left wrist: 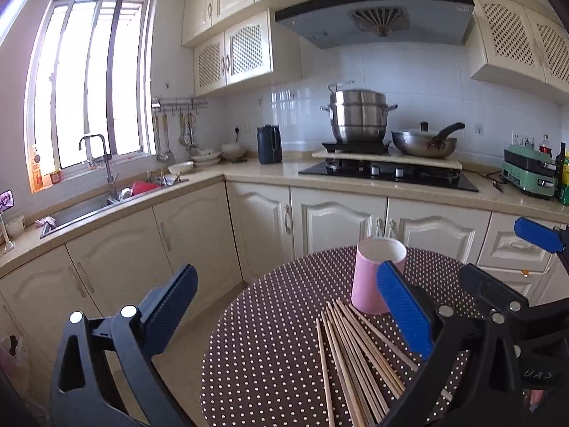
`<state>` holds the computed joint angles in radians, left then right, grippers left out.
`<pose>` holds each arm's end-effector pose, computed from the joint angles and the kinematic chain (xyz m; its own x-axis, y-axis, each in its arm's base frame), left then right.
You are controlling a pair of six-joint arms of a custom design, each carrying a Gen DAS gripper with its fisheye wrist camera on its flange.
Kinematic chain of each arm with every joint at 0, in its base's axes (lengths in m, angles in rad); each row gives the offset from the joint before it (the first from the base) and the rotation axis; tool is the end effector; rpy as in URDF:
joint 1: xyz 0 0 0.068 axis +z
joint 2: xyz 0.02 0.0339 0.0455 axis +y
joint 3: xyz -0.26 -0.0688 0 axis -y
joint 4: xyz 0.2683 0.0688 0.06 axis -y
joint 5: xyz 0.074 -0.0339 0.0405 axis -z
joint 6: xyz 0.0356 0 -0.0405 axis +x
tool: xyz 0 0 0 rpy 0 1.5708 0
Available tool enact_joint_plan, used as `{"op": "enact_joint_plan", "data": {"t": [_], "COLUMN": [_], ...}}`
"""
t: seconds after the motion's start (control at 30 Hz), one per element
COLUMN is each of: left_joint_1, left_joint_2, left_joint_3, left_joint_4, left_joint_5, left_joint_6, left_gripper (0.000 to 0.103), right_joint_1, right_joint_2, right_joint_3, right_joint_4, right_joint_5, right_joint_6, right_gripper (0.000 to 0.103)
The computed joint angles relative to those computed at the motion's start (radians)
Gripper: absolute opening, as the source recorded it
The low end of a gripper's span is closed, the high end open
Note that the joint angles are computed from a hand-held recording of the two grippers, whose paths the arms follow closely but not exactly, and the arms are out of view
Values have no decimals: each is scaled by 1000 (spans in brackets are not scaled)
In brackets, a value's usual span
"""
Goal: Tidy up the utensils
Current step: 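Lower the left tool and grasp one wooden chopstick while the right tool grasps another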
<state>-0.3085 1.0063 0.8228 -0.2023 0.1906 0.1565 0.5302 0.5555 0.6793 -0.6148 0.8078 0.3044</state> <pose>0.2424 -0.0843 0.3022 -0.2816 0.2504 -0.9263 0.5156 0.8537 0.0740 0.1380 0.0511 0.2968 -0.3280 0.0478 -0.9435 0.3131 0.9478 -0.0608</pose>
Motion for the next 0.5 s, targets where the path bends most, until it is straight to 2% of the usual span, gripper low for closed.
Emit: {"op": "enact_joint_plan", "data": {"t": [0.13,0.27,0.33,0.4,0.43,0.5], "left_joint_1": [7,0,0,-5,-10,-25], "left_joint_2": [181,382,460,531,570,621], "left_joint_3": [97,166,188,212,226,250], "left_joint_4": [-101,-156,-178,-207,-226,-263], "left_joint_5": [44,21,5,-1,-9,-38], "left_joint_6": [20,68,83,94,102,118], "left_gripper": [99,99,95,83,81,69], "right_joint_1": [-163,-286,-351,-387,-402,-439], "right_joint_2": [72,179,238,290,324,384], "right_joint_3": [0,-1,-4,-6,-2,8], "right_joint_4": [-2,13,22,28,29,26], "right_joint_5": [-204,-337,-430,-479,-501,-555], "right_joint_6": [-22,-64,-76,-89,-95,-110], "right_gripper": [97,97,95,86,82,80]}}
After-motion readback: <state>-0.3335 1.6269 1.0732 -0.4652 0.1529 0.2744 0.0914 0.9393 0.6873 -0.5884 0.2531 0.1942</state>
